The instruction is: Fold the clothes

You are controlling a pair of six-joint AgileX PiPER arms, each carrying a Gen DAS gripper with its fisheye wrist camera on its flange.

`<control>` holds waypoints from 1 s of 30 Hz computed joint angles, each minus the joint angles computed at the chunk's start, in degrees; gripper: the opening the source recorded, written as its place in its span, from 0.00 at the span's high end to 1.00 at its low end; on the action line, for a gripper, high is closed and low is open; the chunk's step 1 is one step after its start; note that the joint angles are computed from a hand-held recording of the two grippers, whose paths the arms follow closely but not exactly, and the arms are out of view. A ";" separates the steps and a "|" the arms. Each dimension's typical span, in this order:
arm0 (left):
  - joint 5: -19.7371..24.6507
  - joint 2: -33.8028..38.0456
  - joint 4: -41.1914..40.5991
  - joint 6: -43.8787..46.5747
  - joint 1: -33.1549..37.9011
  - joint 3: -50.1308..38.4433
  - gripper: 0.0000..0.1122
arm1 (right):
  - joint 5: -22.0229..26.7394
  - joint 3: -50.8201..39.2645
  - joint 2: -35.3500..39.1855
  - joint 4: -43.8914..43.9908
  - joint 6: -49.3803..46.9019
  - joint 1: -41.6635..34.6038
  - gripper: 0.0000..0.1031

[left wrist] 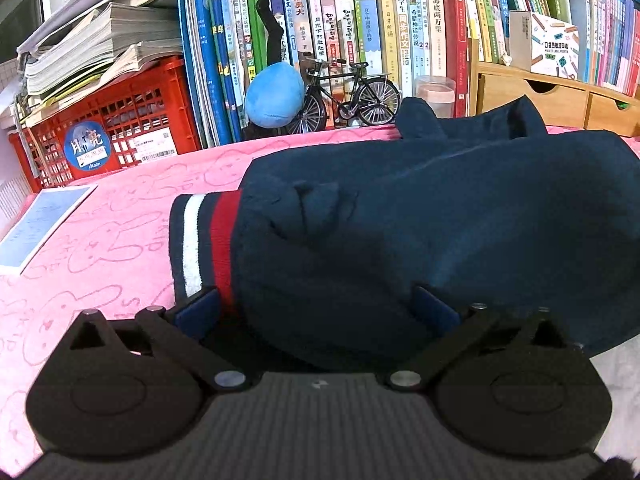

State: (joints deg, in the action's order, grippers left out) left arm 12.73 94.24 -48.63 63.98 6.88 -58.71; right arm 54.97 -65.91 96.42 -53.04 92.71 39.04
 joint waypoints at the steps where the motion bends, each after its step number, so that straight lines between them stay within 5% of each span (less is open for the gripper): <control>1: 0.27 0.07 0.06 -0.17 0.13 -0.13 0.08 | 0.80 -0.34 -0.39 0.96 -0.35 -0.06 0.00; 4: 1.52 0.37 -0.07 -0.47 0.71 -0.75 0.08 | 1.82 -1.87 -0.77 0.28 -0.06 2.15 0.00; 9: 3.61 0.94 -0.22 -1.25 1.62 -1.74 0.08 | -18.56 -5.08 0.08 0.19 -6.46 3.62 0.00; 12: 3.99 1.06 -0.14 -1.54 1.75 -1.97 0.08 | -24.24 -14.49 8.23 8.67 -21.10 3.43 0.00; 15: 4.64 1.25 0.09 -2.20 1.94 -2.33 0.08 | -20.65 -24.72 16.72 16.57 -30.85 2.31 0.00; 17: 5.17 1.36 -0.54 -1.59 2.15 -2.49 0.08 | -18.96 -26.03 18.76 12.55 -28.65 1.87 0.00; 23: 8.26 1.86 -4.03 2.35 3.17 -3.17 0.08 | -16.77 -19.40 15.84 2.06 -20.48 -3.53 0.01; 26: 8.93 2.00 -4.24 2.37 3.36 -3.37 0.08 | -9.80 -19.52 17.01 -3.26 -15.02 -4.78 0.00; 30: 9.03 2.04 -4.06 2.02 3.46 -3.42 0.08 | -13.45 -14.12 12.66 0.48 -7.90 -9.18 0.00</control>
